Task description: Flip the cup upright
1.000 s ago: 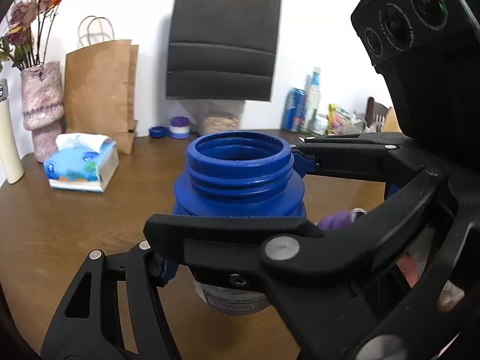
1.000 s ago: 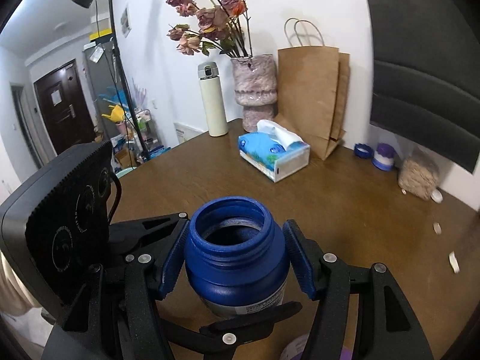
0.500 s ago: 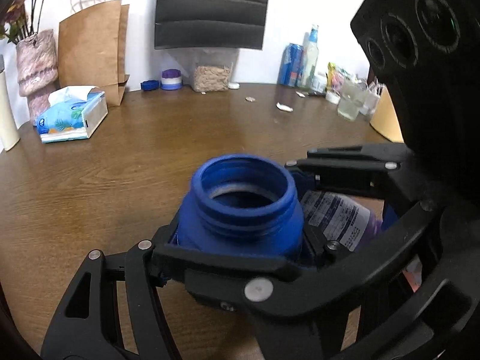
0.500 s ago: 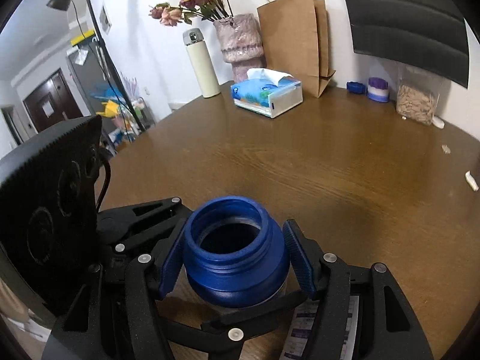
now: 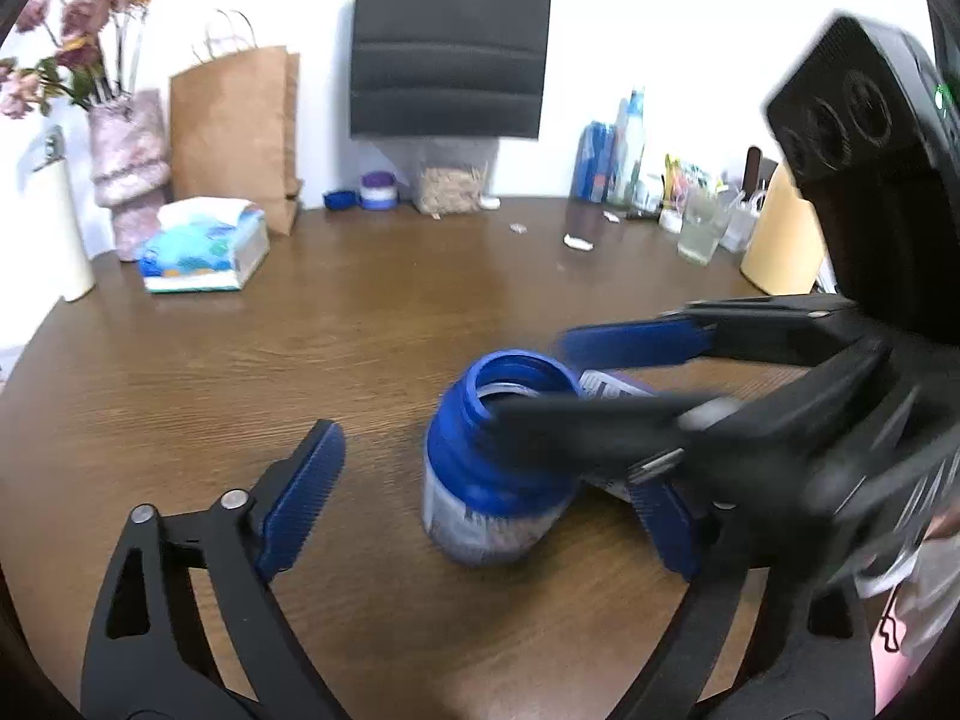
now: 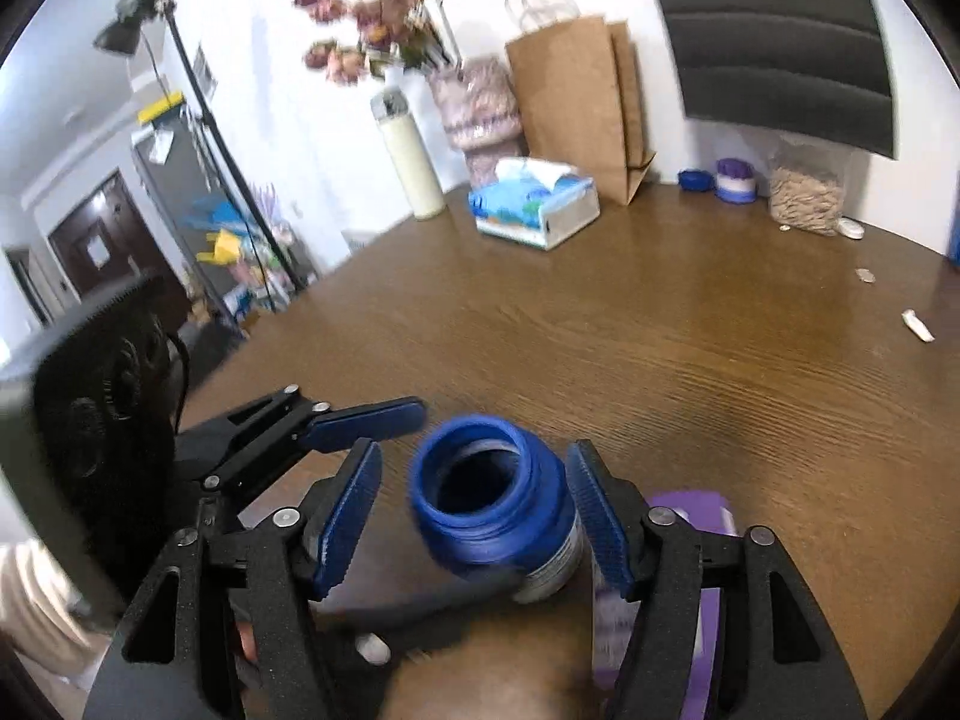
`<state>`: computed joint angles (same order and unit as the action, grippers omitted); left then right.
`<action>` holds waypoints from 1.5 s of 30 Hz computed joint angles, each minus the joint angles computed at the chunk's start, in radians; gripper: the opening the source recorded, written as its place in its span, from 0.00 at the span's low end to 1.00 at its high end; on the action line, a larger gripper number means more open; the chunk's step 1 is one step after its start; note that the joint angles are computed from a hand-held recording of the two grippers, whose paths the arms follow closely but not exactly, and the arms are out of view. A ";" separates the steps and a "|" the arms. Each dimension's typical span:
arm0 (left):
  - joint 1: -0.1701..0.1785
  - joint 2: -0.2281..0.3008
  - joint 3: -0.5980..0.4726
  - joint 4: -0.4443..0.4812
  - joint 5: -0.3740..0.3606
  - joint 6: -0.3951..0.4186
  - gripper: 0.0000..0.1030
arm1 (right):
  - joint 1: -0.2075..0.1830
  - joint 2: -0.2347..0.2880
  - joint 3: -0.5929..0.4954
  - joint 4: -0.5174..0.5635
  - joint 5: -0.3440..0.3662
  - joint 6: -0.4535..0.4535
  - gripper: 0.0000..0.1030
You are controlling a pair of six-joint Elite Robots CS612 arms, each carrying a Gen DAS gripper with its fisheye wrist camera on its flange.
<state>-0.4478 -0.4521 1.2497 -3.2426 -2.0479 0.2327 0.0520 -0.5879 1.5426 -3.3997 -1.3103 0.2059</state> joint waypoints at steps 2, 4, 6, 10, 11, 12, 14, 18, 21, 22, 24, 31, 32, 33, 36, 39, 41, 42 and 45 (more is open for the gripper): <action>0.014 -0.025 0.040 -0.036 -0.011 -0.015 0.88 | 0.002 -0.029 0.045 -0.033 -0.025 0.011 0.76; 0.026 -0.048 0.087 -0.108 0.008 -0.036 0.95 | 0.008 -0.069 0.109 -0.074 -0.080 0.021 0.76; 0.031 -0.072 0.146 -0.237 0.106 -0.068 1.00 | 0.019 -0.104 0.168 -0.106 -0.165 0.030 0.82; 0.038 -0.098 0.204 -0.343 0.207 -0.112 1.00 | 0.064 -0.139 0.234 -0.127 -0.438 0.055 0.91; 0.040 -0.106 0.219 -0.353 0.215 -0.126 1.00 | 0.077 -0.143 0.244 -0.120 -0.504 0.066 0.91; 0.040 -0.112 0.230 -0.359 0.228 -0.131 1.00 | 0.085 -0.148 0.255 -0.114 -0.543 0.085 0.91; 0.035 -0.124 0.257 -0.375 0.265 -0.132 1.00 | 0.091 -0.159 0.277 -0.117 -0.564 0.120 0.91; 0.033 -0.141 0.299 -0.423 0.268 -0.148 1.00 | 0.107 -0.179 0.320 -0.149 -0.590 0.173 0.91; 0.029 -0.146 0.328 -0.480 0.275 -0.131 1.00 | 0.124 -0.178 0.339 -0.196 -0.611 0.139 0.91; 0.027 -0.145 0.336 -0.501 0.281 -0.123 1.00 | 0.130 -0.178 0.344 -0.200 -0.624 0.131 0.91; 0.027 -0.148 0.346 -0.518 0.276 -0.114 1.00 | 0.135 -0.173 0.337 -0.203 -0.648 0.127 0.91; 0.038 -0.151 0.386 -0.587 0.260 -0.150 1.00 | 0.157 -0.166 0.339 -0.246 -0.681 0.136 0.91; 0.040 -0.151 0.399 -0.616 0.263 -0.153 1.00 | 0.165 -0.162 0.343 -0.269 -0.693 0.133 0.91; 0.042 -0.150 0.410 -0.649 0.269 -0.155 1.00 | 0.171 -0.159 0.346 -0.290 -0.699 0.131 0.91; 0.051 -0.139 0.450 -0.768 0.268 -0.157 1.00 | 0.203 -0.140 0.360 -0.389 -0.718 0.118 0.91; 0.061 -0.136 0.494 -0.820 0.255 -0.124 1.00 | 0.238 -0.108 0.367 -0.488 -0.745 0.080 0.91; 0.064 -0.135 0.531 -0.868 0.282 -0.116 1.00 | 0.271 -0.081 0.357 -0.514 -0.816 0.046 0.91; 0.065 -0.132 0.551 -0.903 0.300 -0.125 1.00 | 0.289 -0.065 0.351 -0.527 -0.852 0.029 0.91; 0.077 -0.120 0.599 -0.986 0.299 -0.218 1.00 | 0.324 -0.040 0.361 -0.580 -0.871 0.079 0.91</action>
